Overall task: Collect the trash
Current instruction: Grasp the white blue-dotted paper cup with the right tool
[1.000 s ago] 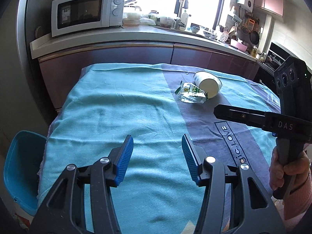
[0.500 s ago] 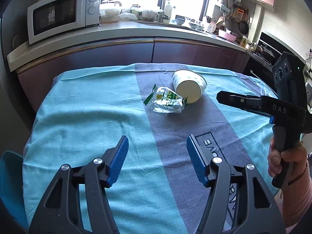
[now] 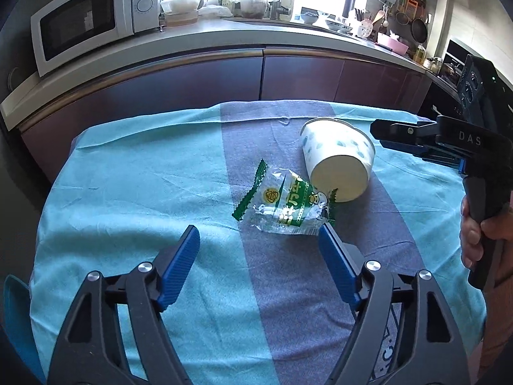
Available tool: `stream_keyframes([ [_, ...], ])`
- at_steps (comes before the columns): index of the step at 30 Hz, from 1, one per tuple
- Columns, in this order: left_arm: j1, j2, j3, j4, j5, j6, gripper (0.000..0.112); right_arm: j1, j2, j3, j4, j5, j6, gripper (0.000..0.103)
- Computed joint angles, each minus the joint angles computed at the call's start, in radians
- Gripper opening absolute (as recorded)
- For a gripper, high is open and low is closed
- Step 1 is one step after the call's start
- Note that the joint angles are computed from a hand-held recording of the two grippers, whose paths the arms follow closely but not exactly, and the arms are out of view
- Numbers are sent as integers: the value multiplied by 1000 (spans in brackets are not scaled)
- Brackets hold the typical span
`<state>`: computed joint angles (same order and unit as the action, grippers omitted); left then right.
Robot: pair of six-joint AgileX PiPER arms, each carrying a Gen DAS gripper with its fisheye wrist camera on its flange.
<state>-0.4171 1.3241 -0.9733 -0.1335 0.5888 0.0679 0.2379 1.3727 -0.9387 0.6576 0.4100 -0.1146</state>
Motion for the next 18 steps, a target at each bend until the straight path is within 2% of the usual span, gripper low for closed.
stream_keyframes([
  [2,-4,22,-18,-11,1,19,79,-21,22,-4,92,17,-93,56],
  [4,13,48,-39,-98,17,117,84,-42,36,5,216,35,-214,57],
  [8,22,98,-70,-158,39,192,84,-47,33,24,294,51,-306,56],
  [11,20,129,-84,-166,43,192,76,-48,14,41,321,74,-348,48],
  [12,22,136,-85,-171,43,194,70,-43,5,45,314,75,-345,46],
  [14,23,136,-79,-171,31,197,67,-37,-17,58,311,79,-353,43],
  [16,30,136,-74,-186,26,213,58,-25,-41,74,306,84,-358,41],
  [18,43,131,-69,-205,29,231,54,-3,-67,89,275,75,-340,36],
])
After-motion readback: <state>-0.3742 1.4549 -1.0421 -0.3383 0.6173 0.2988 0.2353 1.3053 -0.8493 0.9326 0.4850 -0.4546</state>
